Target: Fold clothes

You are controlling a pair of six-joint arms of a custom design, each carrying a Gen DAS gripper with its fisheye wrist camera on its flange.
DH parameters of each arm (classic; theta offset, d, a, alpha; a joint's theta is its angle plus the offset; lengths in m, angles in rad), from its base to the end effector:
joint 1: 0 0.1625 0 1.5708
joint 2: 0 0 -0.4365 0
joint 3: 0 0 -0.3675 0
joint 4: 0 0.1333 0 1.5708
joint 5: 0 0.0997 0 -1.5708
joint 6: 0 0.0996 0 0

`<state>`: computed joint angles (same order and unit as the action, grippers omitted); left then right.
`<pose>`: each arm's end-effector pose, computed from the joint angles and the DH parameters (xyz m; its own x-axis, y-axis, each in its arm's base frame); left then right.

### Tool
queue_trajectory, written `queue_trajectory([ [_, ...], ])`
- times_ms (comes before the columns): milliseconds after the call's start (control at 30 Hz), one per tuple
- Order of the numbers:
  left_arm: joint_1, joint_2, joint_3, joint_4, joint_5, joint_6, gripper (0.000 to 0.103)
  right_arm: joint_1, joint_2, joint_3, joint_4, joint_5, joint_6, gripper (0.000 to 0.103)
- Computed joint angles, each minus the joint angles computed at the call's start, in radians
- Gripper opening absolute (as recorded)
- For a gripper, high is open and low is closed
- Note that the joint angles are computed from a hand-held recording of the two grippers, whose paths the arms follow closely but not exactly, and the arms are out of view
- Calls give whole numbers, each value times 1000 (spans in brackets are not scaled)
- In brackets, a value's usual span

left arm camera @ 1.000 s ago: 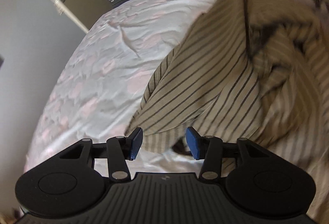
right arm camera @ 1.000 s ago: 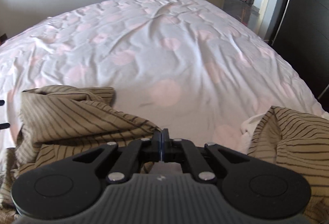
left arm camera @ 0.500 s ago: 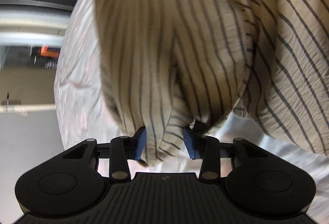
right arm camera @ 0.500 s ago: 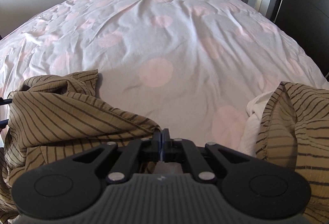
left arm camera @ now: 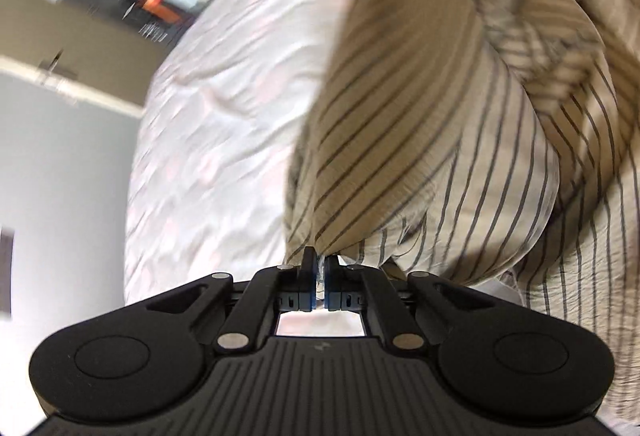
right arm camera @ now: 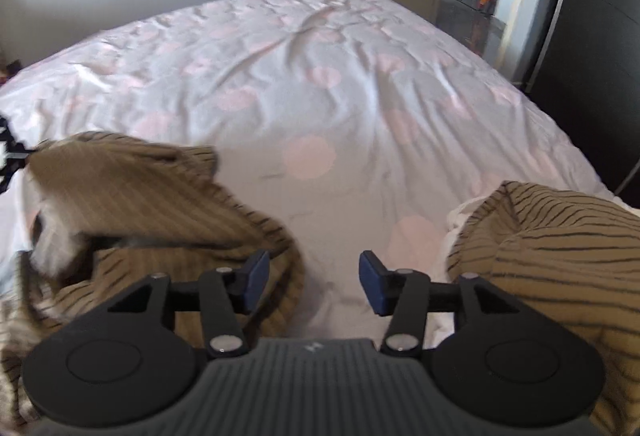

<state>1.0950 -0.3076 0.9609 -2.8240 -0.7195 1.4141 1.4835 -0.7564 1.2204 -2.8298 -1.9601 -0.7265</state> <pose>-0.1938 -0.8307 0.0734 0.2517 0.7129 -0.6545 0.8298 0.1892 0.5251 0.0270 -0.7871 0.3042 -0.7118 -0.2013 0.6729 -0.5509 0.7543 -0.3571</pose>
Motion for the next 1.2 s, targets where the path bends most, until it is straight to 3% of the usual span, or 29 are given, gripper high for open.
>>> queue_trajectory([
  [133, -25, -31, 18, -19, 68, -116, 1, 14, -67, 120, 80, 90, -4, 66],
  [233, -49, -54, 42, -35, 116, -178, 1, 28, -52, 150, 120, 95, -43, 72],
  [367, -81, -97, 75, -43, 181, -240, 1, 43, -15, 165, 137, 43, -89, 68],
  [400, -88, -113, 89, -44, 194, -255, 1, 46, -2, 164, 121, 21, -105, 47],
  [433, -96, -137, 119, -54, 210, -272, 1, 50, 8, 158, 106, 5, -108, 5],
  [567, -132, -246, 266, -112, 277, -368, 1, 55, -27, 133, 137, 101, -41, 4],
  [700, -173, -342, 349, -137, 323, -512, 1, 101, -66, 122, 40, 155, -94, 4],
  [800, -221, -401, 380, -233, 338, -541, 1, 146, -88, 95, -33, 219, -121, 4],
  [933, -297, -437, 361, -426, 352, -462, 1, 212, -112, 54, -128, 316, -154, 4],
  [1200, -472, -373, 99, -999, 328, 120, 0, 324, -164, 53, -382, 487, -220, 4],
])
